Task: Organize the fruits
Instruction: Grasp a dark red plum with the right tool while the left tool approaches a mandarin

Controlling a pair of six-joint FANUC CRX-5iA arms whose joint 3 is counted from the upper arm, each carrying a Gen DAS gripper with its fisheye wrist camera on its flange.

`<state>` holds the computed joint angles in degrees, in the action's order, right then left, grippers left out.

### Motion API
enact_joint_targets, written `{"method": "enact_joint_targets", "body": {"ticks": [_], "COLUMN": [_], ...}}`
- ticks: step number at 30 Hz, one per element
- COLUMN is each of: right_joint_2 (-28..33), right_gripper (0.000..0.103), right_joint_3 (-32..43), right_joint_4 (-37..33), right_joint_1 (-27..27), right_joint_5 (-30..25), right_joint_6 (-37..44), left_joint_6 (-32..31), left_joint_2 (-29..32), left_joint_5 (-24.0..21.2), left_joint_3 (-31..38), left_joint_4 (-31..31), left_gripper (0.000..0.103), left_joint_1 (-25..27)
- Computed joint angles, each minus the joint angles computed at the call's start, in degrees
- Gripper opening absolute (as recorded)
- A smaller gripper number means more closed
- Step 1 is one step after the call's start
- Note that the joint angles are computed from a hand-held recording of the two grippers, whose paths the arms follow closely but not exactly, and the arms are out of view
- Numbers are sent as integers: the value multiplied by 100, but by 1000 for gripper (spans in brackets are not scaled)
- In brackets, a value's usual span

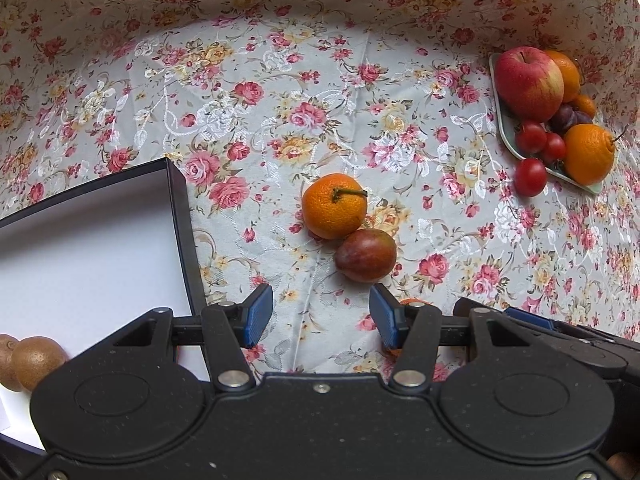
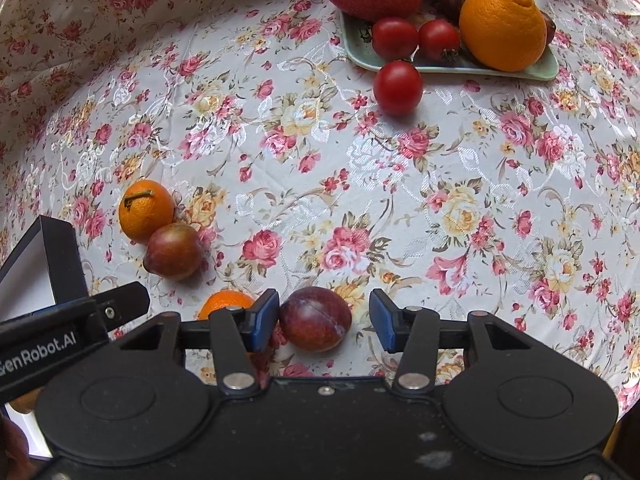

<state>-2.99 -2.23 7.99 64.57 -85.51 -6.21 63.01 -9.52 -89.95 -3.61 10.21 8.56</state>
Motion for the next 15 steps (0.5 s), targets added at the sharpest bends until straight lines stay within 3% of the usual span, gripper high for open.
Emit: {"method": "enact_joint_targets", "body": {"ticks": [1, 4, 15], "right_joint_2": [9, -94, -569], "right_gripper": [50, 35, 34], "right_joint_3": [14, -40, -368], "right_joint_4": [40, 67, 38], "right_joint_1": [19, 37, 113], "right_joint_5": [-51, -77, 19], "right_joint_6": [11, -104, -426], "left_joint_6": [-19, -43, -9], "left_joint_2": [-5, -30, -78], "left_joint_5": [-3, -12, -18], "left_joint_3": [-7, -32, -128], "left_joint_4": [4, -9, -102], "left_gripper": [59, 59, 58], "left_joint_1": [-19, -99, -443]}}
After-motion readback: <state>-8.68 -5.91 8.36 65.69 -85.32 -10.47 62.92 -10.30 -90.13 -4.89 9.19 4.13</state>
